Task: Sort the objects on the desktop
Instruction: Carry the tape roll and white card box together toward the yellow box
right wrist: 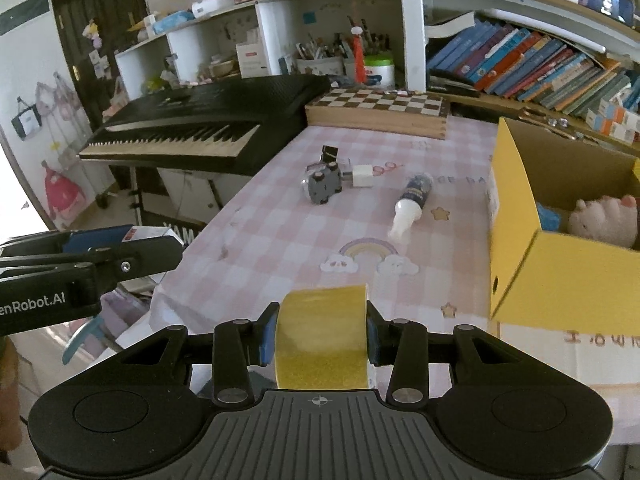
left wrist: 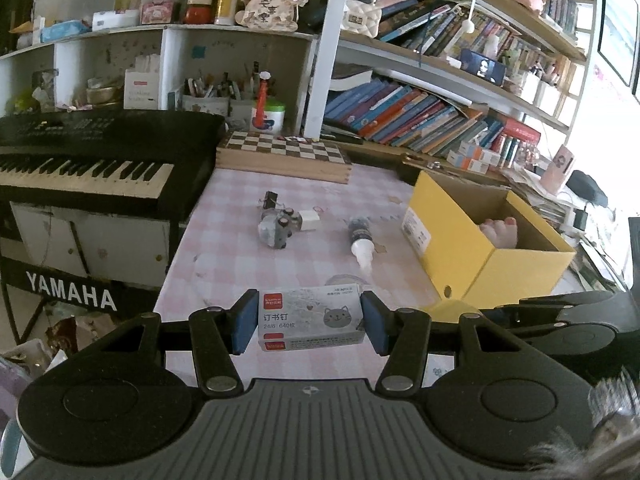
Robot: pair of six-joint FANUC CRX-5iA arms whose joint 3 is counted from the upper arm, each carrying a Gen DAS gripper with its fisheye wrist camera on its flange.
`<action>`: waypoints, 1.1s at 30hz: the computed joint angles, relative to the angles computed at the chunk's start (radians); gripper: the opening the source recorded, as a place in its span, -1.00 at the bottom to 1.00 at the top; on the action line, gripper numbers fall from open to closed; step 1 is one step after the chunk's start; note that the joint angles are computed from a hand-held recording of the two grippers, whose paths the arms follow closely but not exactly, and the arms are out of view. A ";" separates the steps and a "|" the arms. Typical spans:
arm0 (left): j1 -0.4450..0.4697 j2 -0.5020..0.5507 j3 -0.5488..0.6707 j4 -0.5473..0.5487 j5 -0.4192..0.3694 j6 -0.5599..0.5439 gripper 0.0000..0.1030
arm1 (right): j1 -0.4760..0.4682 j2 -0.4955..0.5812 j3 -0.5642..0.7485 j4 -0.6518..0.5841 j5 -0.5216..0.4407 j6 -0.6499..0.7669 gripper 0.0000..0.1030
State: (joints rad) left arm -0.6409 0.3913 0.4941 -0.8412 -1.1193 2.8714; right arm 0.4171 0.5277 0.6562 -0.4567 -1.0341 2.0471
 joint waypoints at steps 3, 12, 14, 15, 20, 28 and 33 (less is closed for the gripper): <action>-0.010 -0.010 -0.016 0.013 0.011 0.000 0.00 | -0.002 -0.033 -0.049 0.000 0.019 -0.007 -0.21; -0.029 -0.027 -0.051 0.061 0.066 -0.044 0.00 | -0.002 -0.134 -0.206 0.025 0.082 -0.051 -0.21; -0.030 -0.027 -0.055 0.075 0.084 -0.064 0.00 | -0.002 -0.158 -0.243 0.042 0.100 -0.075 -0.21; -0.030 -0.027 -0.057 0.083 0.094 -0.074 0.00 | -0.003 -0.166 -0.255 0.050 0.106 -0.086 -0.20; -0.023 -0.018 -0.056 0.128 0.142 -0.128 0.00 | -0.007 -0.203 -0.316 0.097 0.141 -0.151 -0.21; -0.008 0.018 -0.036 0.215 0.227 -0.231 0.00 | -0.024 -0.254 -0.403 0.162 0.186 -0.233 -0.21; 0.008 0.058 -0.004 0.291 0.284 -0.343 0.00 | -0.044 -0.279 -0.450 0.205 0.221 -0.307 -0.21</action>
